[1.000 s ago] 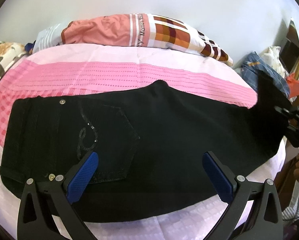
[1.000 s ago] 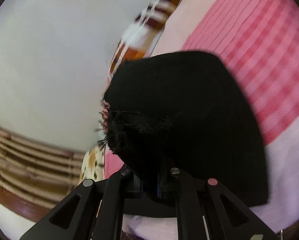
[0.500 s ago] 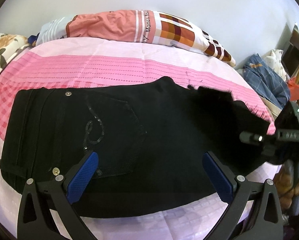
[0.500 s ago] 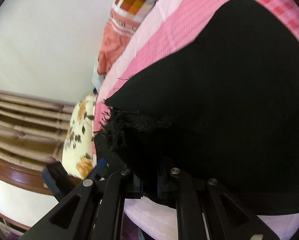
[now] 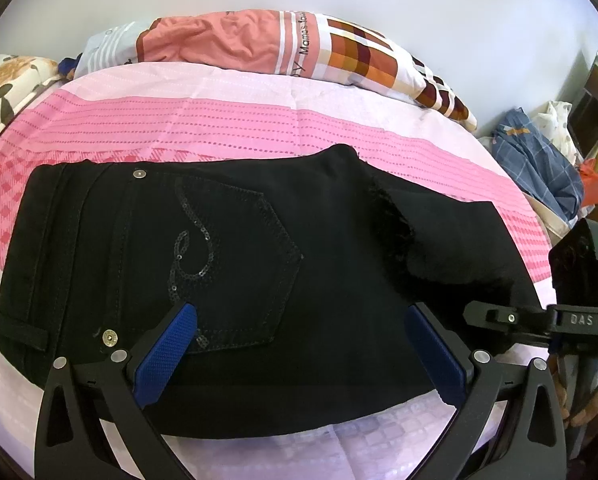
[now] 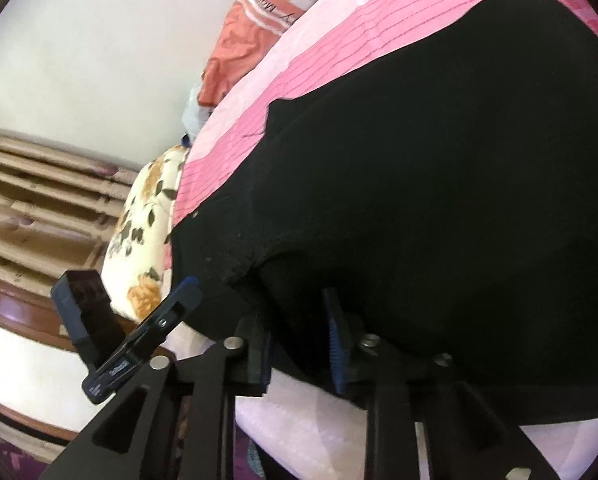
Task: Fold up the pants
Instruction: 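Lift the leg hem with the right tool and fold it over onto the seat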
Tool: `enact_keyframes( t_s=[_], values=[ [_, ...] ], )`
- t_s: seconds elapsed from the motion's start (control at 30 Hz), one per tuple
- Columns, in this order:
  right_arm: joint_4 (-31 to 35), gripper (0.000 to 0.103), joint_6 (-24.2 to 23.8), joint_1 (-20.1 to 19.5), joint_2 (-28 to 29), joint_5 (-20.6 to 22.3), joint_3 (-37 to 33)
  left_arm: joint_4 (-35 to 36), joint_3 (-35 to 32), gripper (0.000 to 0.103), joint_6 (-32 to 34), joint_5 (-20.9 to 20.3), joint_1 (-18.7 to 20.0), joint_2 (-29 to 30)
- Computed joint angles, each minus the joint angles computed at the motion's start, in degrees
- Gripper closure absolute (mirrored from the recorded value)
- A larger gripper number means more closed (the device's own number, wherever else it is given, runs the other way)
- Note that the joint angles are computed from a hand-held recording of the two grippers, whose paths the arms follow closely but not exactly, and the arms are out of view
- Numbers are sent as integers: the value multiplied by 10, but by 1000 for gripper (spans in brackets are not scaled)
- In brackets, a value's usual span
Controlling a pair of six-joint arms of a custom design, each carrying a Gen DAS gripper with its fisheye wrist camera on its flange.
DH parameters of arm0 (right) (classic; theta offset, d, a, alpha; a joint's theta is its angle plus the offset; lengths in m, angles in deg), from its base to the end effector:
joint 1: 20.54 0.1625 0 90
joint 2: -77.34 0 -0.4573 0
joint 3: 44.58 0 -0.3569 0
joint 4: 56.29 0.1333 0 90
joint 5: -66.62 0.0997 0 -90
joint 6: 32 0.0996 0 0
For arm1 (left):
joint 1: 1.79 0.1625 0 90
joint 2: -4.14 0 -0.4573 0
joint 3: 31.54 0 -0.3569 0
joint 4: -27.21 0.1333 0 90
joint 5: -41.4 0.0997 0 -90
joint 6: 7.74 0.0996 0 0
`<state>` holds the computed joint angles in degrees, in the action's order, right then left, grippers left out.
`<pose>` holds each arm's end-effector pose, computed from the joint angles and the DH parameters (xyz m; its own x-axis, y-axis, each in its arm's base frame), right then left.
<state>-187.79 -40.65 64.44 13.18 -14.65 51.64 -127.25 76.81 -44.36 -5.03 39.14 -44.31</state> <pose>0.0939 -0.6269 0.3039 -0.9886 -0.0868 -0.1234 -0.0631 0.9808 -0.1847 -0.3115 -0.5374 0.1320 -0.8634 0.0210 -0.5040 0.2966 0.8293 -0.4736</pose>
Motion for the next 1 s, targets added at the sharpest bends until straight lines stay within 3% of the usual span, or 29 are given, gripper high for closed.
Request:
enact_keyframes(
  t_s=[0.1,0.2,0.27,0.33,0.43,0.63,0.77,0.9,1.0],
  values=[
    [30,69,-3,-16,-5,62,-1,5,-1,0,-5,-2,1,-1],
    [56,65,31,-64,-4,230,3,12,-2,0,-7,-3,2,-2],
    [23,56,66,-90,-14,271,13,13,-1,0,-7,-3,2,-5],
    [-4,54,78,-96,-24,242,10,10,-1,0,-6,-2,2,-4],
    [-13,54,87,-106,-32,245,8,10,-1,0,-5,-5,3,-5],
    [114,54,-27,-102,-26,232,-26,13,-5,0,-1,-9,3,-4],
    [130,55,-60,-89,-7,207,-27,23,-9,0,-5,-12,6,-1],
    [138,66,-89,-72,1,160,-33,26,-8,0,-9,-13,7,-2],
    [162,65,-93,-81,0,185,-43,24,-6,0,-13,-17,9,-4]
  ],
)
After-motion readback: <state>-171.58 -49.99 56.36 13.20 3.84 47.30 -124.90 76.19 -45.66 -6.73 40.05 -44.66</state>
